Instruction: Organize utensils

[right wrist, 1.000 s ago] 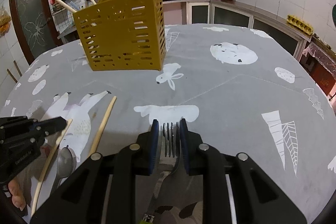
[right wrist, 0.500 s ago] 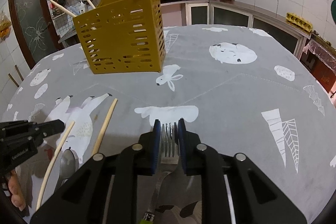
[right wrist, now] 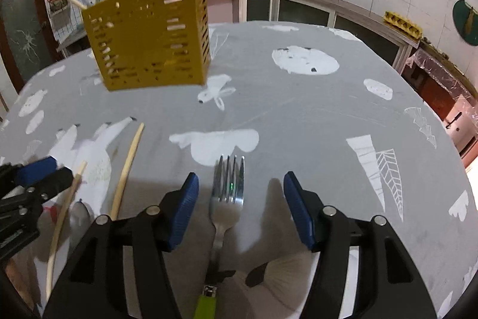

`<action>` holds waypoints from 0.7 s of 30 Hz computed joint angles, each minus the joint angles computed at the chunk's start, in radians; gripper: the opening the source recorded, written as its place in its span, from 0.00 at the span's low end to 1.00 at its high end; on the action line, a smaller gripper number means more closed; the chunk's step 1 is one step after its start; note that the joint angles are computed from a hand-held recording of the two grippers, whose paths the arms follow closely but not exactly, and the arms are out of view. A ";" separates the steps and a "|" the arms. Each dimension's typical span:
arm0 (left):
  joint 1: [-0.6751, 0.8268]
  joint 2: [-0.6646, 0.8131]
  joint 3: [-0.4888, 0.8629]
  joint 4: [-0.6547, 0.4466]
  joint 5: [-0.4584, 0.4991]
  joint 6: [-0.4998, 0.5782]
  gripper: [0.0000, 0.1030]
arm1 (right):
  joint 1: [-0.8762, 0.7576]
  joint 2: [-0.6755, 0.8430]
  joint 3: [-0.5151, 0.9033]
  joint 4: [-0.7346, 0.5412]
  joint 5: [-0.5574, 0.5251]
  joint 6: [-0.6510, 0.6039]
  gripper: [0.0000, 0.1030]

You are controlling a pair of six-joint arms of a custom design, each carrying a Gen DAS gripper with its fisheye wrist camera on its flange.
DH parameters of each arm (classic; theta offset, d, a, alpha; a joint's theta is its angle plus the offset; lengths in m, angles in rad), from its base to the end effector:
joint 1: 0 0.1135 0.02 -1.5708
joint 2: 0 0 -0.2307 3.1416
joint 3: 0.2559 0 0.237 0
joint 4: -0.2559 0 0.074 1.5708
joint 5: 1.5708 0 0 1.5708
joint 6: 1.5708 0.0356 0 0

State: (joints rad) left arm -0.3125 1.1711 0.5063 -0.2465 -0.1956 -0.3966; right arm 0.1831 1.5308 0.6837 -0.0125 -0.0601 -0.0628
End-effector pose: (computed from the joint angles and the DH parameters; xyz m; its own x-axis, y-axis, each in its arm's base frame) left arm 0.2062 -0.0593 0.1457 -0.7664 -0.1506 -0.6245 -0.1168 0.9886 -0.0950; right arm 0.2740 0.0529 0.1289 -0.7296 -0.1988 -0.6543 -0.2666 0.9638 0.0044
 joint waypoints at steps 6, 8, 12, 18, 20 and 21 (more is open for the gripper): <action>-0.030 0.109 0.033 0.001 -0.025 -0.004 0.40 | 0.006 0.001 -0.013 -0.001 0.003 0.009 0.58; -0.042 0.118 0.038 0.002 -0.050 -0.009 0.27 | 0.008 0.000 -0.012 -0.005 0.007 0.015 0.57; -0.023 0.132 0.052 0.000 -0.026 -0.002 0.08 | 0.030 0.008 0.008 -0.028 0.038 0.033 0.56; 0.051 0.131 0.060 0.004 0.075 0.009 0.05 | 0.051 0.064 0.087 -0.097 0.055 0.062 0.48; 0.061 0.135 0.061 0.008 0.090 0.009 0.05 | 0.048 0.088 0.125 -0.130 0.045 0.068 0.43; 0.065 0.137 0.062 0.011 0.093 0.009 0.05 | 0.050 0.095 0.136 -0.139 0.046 0.071 0.38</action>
State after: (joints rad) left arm -0.2478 1.3080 0.5682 -0.2353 -0.1027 -0.3872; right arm 0.2332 1.6256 0.8201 -0.1517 -0.0142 0.0080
